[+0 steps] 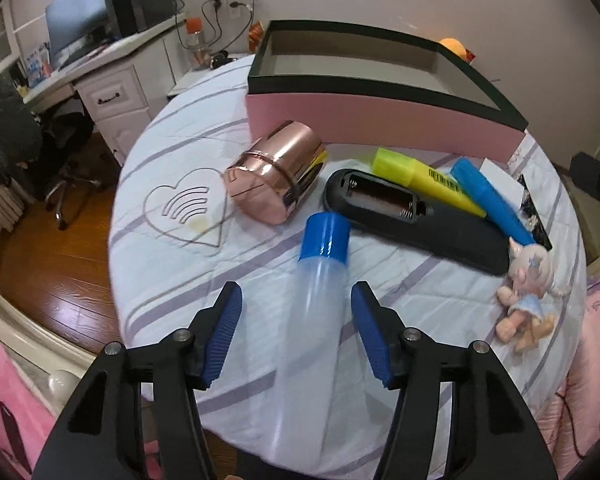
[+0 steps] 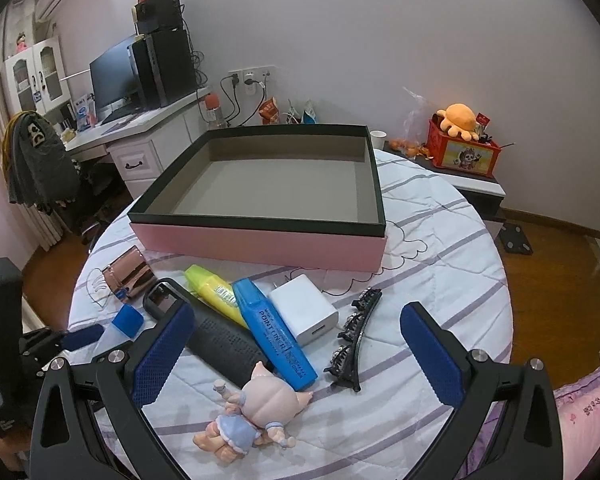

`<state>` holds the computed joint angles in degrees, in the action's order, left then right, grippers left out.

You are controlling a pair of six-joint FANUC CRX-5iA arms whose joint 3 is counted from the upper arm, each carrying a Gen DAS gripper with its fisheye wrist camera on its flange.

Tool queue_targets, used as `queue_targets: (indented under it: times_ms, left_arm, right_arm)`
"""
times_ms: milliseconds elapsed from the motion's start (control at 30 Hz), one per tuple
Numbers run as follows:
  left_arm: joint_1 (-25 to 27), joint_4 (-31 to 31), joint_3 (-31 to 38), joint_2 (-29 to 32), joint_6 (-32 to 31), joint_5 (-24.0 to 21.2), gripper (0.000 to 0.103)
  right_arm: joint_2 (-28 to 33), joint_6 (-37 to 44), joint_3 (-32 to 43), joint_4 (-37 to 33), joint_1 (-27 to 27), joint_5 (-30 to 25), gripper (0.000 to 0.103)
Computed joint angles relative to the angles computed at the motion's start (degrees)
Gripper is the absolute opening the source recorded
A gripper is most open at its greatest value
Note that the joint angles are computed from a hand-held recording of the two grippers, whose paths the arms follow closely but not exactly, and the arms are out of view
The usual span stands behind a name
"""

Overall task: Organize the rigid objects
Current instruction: 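Carry the bottle with the left gripper into the box and release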

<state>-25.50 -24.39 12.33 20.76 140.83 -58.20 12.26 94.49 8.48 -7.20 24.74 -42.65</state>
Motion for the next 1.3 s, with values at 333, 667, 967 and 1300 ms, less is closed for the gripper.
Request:
queue_targets:
  times_ms: [333, 667, 967, 1300]
  left_arm:
    - [-0.61, 0.13, -1.54, -2.06, -1.8, 1.78, 0.025]
    - [0.01, -1.9, 3.9, -2.09, -3.31, 3.25, 0.025]
    - [3.8, 0.26, 16.05, 5.08, -9.78, 2.02, 0.025]
    - [8.73, 4.37, 29.52, 15.36, -16.33, -2.82, 0.025]
  right_arm:
    - [-1.51, 1.16, -0.82, -0.36, 0.42, -0.17, 0.103]
    - [-1.5, 0.92, 1.02, 0.23, -0.9, 1.21, 0.103]
    - [4.7, 3.24, 10.77, -1.34, -2.11, 1.11, 0.103]
    - [13.35, 5.1, 21.76, -2.65, -2.15, -1.16, 0.103]
